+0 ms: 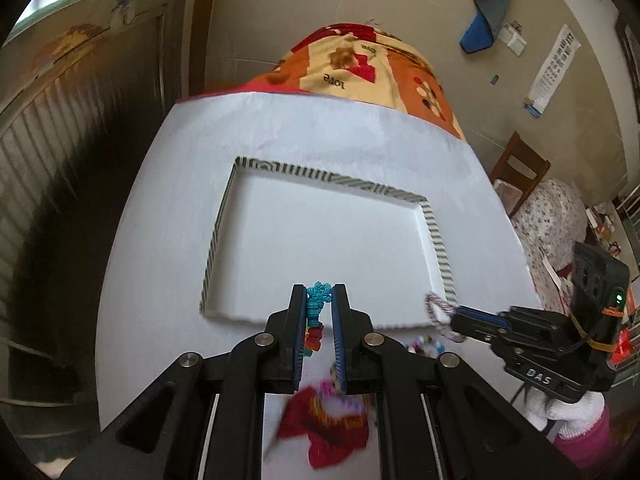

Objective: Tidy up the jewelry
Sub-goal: 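Carry both bracelets into the striped tray and open both grippers, then withdraw both open grippers from the tray back to the pile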

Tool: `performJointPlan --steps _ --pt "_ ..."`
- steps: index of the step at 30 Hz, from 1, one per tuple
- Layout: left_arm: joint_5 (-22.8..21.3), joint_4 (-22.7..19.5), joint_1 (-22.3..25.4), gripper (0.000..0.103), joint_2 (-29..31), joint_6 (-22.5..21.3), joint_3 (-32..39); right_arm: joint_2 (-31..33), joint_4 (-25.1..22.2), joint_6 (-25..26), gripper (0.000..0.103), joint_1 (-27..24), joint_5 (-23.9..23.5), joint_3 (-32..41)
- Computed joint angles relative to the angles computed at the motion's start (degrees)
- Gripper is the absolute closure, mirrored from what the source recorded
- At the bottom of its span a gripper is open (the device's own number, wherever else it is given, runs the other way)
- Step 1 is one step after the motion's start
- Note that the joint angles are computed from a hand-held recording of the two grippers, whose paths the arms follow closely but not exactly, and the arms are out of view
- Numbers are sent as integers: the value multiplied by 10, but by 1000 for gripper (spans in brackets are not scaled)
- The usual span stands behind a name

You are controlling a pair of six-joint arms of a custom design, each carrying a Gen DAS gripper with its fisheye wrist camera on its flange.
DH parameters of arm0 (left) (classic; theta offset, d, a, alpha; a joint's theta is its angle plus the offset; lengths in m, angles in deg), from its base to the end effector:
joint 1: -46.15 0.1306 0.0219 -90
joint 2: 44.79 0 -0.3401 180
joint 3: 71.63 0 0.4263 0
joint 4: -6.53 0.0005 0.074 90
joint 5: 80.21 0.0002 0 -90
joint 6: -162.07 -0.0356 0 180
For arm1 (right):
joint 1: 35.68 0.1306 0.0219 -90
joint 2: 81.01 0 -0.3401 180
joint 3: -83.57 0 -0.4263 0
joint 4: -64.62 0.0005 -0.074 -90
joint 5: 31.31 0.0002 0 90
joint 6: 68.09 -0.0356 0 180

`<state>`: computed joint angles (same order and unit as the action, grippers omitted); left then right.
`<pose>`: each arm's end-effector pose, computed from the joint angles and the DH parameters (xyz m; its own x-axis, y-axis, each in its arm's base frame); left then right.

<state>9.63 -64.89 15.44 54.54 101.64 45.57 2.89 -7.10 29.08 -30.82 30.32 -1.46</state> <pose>0.4707 -0.2801 0.5087 -0.8528 -0.0674 -0.5178 0.1017 0.9512 -0.2912 0.4525 0.0550 0.4587 -0.8234 -0.1802 -0.5380 -0.4126 0.8411 0.3498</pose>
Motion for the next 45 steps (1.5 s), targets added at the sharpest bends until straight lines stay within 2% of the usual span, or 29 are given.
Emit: performJointPlan --steps 7,13,18,24,32,33,36,39,41,42,45 --pt "-14 -20 17 103 85 -6 74 65 0 2 95 -32 36 41" --pt "-10 -32 34 103 125 20 85 114 -5 17 95 -36 62 59" --pt "-5 -43 45 103 120 44 51 144 -23 31 95 -29 68 65" --pt "-6 -45 48 103 102 54 8 156 -33 36 95 -22 79 53" --pt "-28 -58 40 103 101 62 -2 161 -39 20 95 -27 78 57" --pt "-30 -58 39 103 101 61 -1 161 -41 15 94 -28 69 58" --pt "-45 -69 35 102 104 56 6 155 -35 6 81 -29 66 54" --pt "-60 -71 31 90 102 55 8 149 -31 -2 73 -29 63 50" --pt "-68 -68 28 88 98 55 6 142 -28 -7 59 -30 62 47" --pt "-74 -68 26 88 96 53 6 138 -25 -13 56 -30 63 44" --pt "-87 -73 21 87 95 49 9 125 -17 -23 54 -30 60 37"
